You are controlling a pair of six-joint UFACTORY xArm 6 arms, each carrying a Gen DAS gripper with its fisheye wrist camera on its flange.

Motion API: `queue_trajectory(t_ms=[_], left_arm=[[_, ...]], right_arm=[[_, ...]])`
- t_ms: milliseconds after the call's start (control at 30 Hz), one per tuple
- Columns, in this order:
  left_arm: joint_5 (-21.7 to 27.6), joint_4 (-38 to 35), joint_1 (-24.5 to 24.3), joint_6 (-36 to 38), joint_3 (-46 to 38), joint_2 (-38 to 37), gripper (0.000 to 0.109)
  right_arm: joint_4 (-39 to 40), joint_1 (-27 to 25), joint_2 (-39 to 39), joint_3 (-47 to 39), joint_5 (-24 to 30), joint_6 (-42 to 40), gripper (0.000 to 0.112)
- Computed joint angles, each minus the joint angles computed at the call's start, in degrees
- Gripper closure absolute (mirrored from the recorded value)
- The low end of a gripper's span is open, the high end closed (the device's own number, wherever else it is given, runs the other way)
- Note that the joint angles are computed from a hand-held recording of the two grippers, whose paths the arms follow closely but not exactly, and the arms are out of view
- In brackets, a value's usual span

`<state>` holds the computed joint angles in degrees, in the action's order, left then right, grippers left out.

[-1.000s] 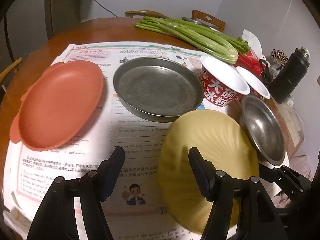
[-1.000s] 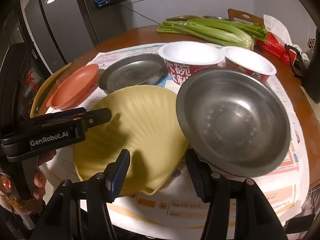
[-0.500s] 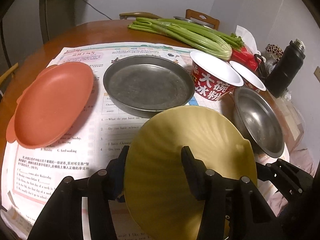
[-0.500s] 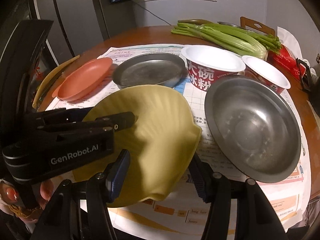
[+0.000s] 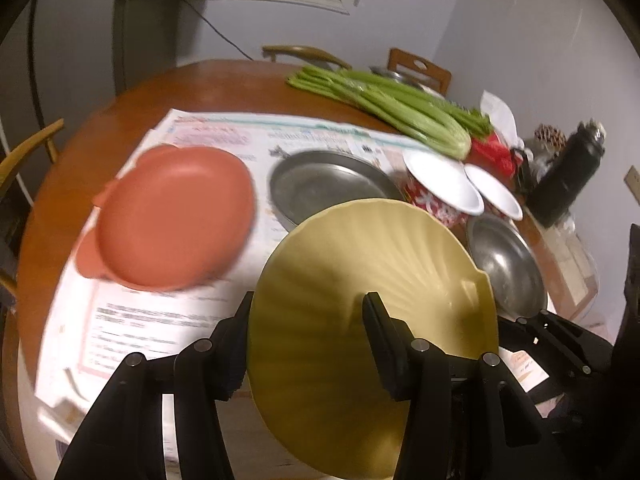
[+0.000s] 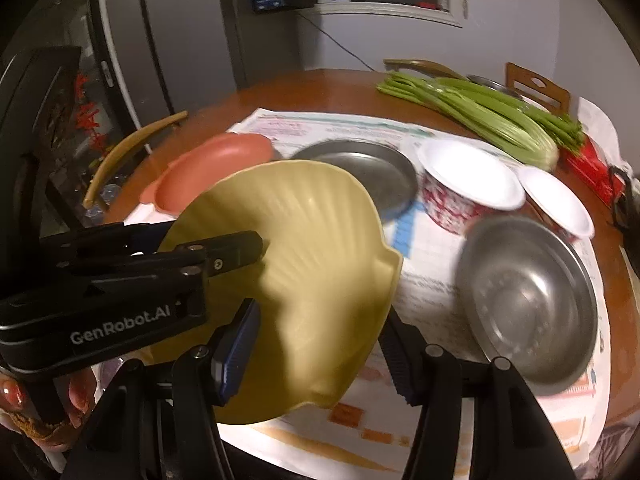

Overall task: Organize plates and bowls
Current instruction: 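Grasp the yellow shell plate's rim with the left gripper and lift, then carry the yellow shell plate over the orange plate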

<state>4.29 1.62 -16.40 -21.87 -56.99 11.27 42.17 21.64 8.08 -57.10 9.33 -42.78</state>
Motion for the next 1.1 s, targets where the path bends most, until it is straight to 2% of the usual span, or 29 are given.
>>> queue_trajectory(t_ms=[267, 533, 867, 1100], left_arm=[[-0.65, 0.77, 4.06, -1.56, 1.65, -3.31, 0.056], [0.70, 6.05, 9.03, -5.79, -0.55, -3.58, 0.055], [4.23, 1.73, 12.73, -1.19, -6.45, -0.07, 0.055], [6.12, -2.46, 13.56, 3.17, -11.14, 4.31, 0.055]], right_arm=[[-1.63, 2.34, 2.66, -6.17, 2.59, 0.22, 0.053], [-5.16, 4.34, 7.99, -16.10, 5.54, 2.74, 0.053], [-10.27, 5.59, 16.94, -29.97, 9.77, 8.49, 0.053], [-11.92, 5.45, 22.68, -37.27, 12.38, 11.69, 0.053]])
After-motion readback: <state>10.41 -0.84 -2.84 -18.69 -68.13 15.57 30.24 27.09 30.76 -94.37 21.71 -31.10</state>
